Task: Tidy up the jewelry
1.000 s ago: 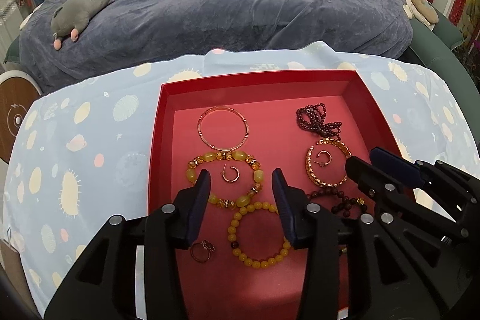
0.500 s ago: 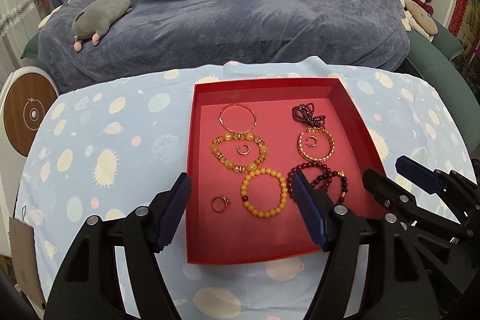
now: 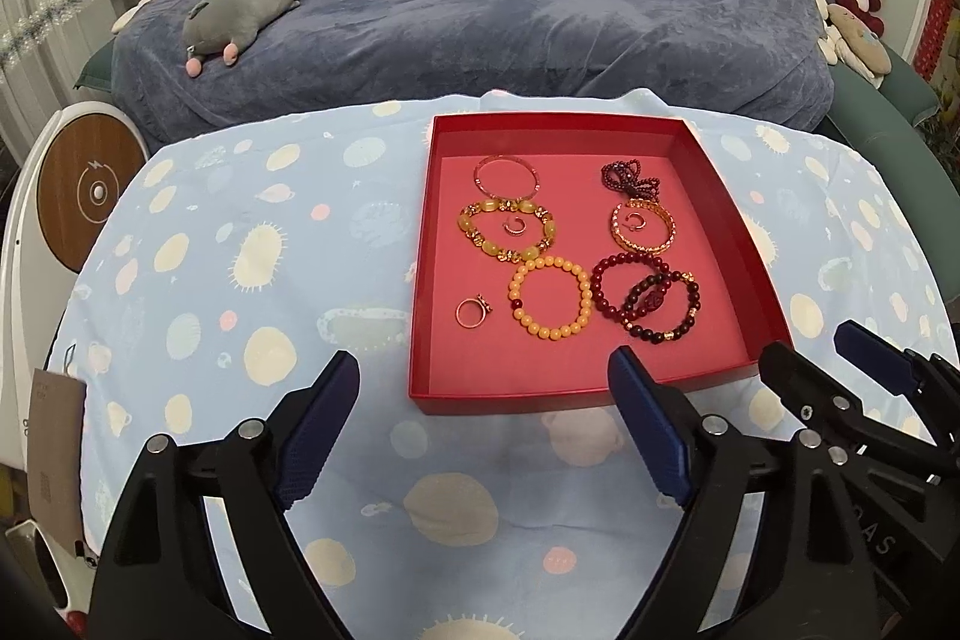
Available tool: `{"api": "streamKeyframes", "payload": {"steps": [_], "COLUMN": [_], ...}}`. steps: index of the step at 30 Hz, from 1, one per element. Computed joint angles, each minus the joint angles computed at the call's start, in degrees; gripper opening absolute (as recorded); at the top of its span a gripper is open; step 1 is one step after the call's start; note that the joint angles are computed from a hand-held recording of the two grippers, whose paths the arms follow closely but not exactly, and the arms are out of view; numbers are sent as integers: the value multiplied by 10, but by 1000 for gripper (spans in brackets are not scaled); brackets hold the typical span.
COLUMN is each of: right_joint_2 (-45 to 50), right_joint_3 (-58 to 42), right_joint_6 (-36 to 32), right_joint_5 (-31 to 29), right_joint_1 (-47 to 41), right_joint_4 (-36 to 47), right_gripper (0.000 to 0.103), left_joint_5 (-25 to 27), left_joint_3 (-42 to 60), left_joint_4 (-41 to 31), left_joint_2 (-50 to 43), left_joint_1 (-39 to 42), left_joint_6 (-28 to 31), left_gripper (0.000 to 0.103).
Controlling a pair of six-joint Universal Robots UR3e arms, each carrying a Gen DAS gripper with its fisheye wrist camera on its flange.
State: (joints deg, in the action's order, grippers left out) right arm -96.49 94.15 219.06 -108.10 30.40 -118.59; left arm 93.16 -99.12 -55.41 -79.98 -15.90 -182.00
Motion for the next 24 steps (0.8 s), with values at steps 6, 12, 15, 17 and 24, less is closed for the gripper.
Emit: {"api": "streamKeyframes", "payload": {"steps": [6,12,15,17,24], "right_joint_2": [-21,-20,-25,-26,-22], "right_joint_3": [22,19,24,24,19], "right_joint_6": [10,17,22,24,36], "right_joint_5": [2,-26,-32,-31,-44], "right_joint_1": [2,18,18,19,27], "right_joint_4": [5,16,17,22,37], "right_gripper": [84,96,96,97,96], "left_joint_5": [6,22,16,24,34], "left_joint_3": [-30,-39,-49,-53,-55], "left_joint_4": [4,5,7,12,18], "left_joint_2": [24,27,36,37,37], "left_joint_1": [4,-5,0,-5,-13], "left_joint_6": [-10,-17,-17,-17,-20], "left_gripper": [91,92,94,95,95]}}
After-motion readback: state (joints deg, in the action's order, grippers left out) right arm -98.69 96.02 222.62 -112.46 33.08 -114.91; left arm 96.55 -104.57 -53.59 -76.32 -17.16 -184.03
